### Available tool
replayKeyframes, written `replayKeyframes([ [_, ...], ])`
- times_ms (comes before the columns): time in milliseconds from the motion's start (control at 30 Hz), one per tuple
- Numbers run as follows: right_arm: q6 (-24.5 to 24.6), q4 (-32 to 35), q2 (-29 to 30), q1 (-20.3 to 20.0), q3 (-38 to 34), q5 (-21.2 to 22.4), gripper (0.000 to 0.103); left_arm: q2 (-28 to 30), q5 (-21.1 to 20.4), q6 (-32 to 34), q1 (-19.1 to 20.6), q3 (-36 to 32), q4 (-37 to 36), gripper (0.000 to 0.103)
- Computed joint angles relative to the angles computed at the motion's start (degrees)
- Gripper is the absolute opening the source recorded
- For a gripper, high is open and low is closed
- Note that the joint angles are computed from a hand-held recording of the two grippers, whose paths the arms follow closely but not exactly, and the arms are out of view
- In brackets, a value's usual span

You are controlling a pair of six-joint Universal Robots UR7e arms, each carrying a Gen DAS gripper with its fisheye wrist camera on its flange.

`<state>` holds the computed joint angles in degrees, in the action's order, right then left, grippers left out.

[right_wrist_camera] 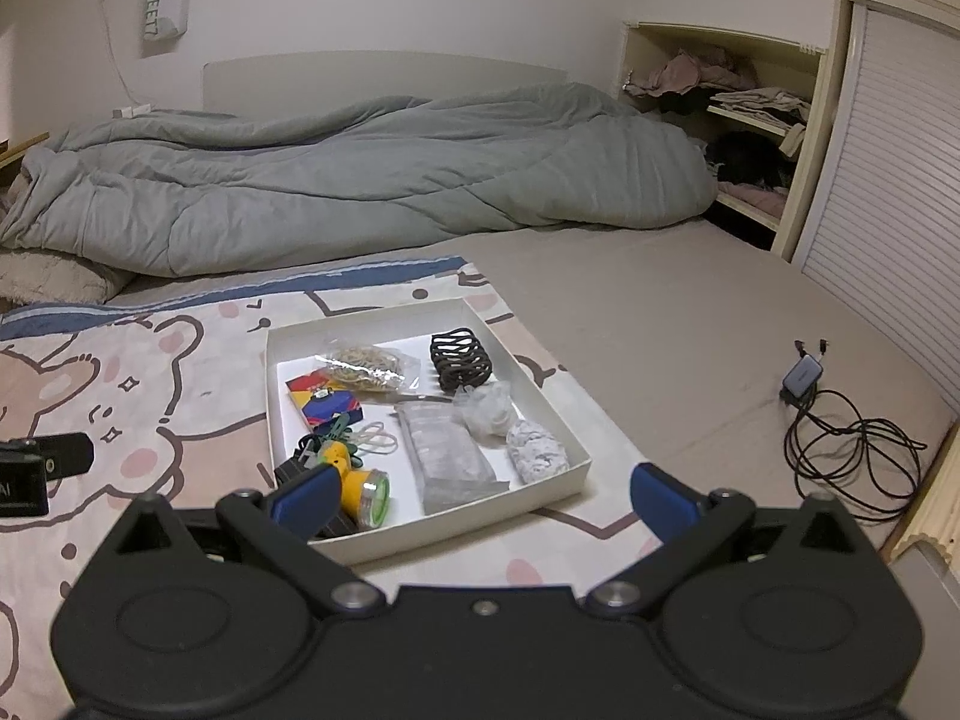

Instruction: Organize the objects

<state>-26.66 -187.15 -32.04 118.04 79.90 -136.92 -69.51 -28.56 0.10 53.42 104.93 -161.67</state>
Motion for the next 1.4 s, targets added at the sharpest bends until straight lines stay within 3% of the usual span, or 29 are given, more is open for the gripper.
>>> replayKeyframes([
  [1400,0.6,0.4,-0.1,0.2,0.2,0.0,0.103,-0.2,-0.3,-0.8,-0.1,0.1,1.0,0.103],
])
